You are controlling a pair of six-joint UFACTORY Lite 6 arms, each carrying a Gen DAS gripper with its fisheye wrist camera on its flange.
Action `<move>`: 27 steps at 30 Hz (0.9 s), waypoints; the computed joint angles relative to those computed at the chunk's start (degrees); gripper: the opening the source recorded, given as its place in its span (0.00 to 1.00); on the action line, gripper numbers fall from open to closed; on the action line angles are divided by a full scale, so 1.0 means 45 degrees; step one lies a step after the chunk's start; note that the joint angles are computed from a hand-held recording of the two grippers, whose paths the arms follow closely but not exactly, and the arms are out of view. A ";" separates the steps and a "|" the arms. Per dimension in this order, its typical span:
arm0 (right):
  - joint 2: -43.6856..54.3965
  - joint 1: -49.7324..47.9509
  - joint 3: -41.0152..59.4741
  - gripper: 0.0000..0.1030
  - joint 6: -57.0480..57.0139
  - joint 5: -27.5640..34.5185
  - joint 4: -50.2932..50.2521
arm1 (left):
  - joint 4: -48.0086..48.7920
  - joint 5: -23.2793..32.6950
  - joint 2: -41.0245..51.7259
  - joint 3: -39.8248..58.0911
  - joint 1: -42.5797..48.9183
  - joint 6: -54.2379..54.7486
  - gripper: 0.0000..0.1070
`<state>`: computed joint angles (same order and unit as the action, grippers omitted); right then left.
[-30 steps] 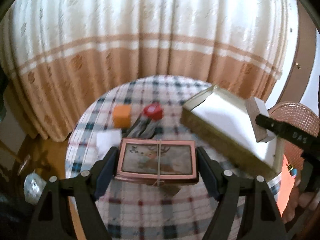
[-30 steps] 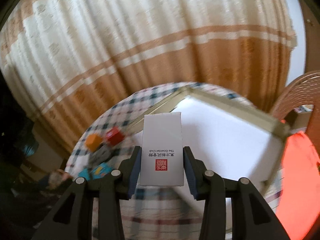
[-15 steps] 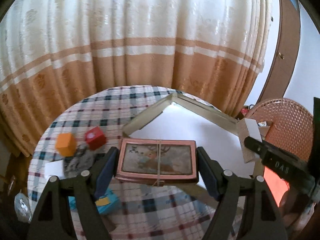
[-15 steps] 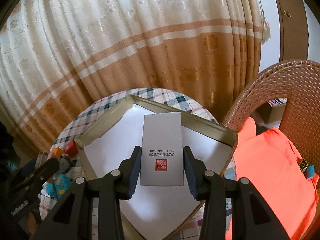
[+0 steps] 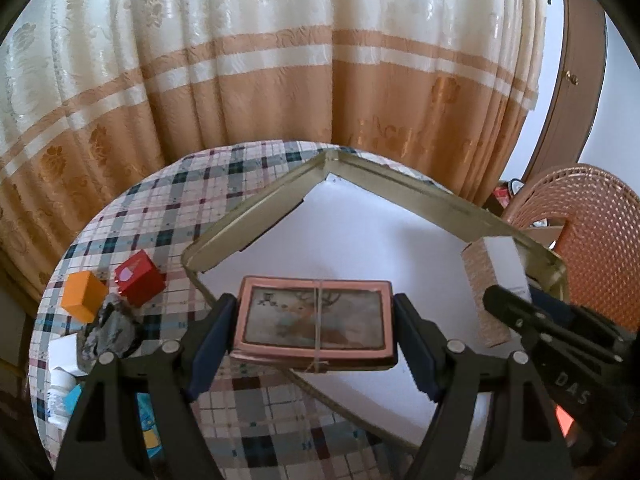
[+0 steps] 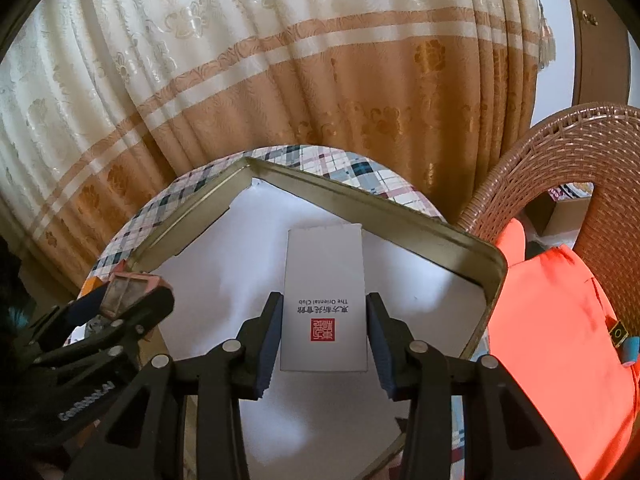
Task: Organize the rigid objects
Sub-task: 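Lower both held items into the gold tray and open both tools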
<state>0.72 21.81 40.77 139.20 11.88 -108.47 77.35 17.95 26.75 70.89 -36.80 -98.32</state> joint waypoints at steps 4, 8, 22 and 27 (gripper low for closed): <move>0.0266 -0.0116 0.0296 0.43 -0.0362 -0.0135 0.0152 | -0.0102 0.0417 0.0714 0.0657 -0.0158 0.0274 0.73; 0.0544 -0.0027 0.0554 0.44 -0.1290 0.0141 0.1004 | -0.0542 0.0643 0.1088 0.1168 -0.0199 0.0880 0.73; -0.0736 -0.0288 -0.0292 0.71 0.0406 0.0446 0.0043 | -0.0788 0.1502 0.0184 0.0838 -0.0070 0.1046 0.95; -0.2129 0.0552 -0.1308 0.72 0.1372 0.1261 0.0194 | 0.0419 0.1777 -0.1398 -0.0937 -0.0145 -0.0504 0.96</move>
<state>-8.86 24.29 34.89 145.38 17.55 -107.60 79.23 25.94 20.46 66.68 -37.45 -100.59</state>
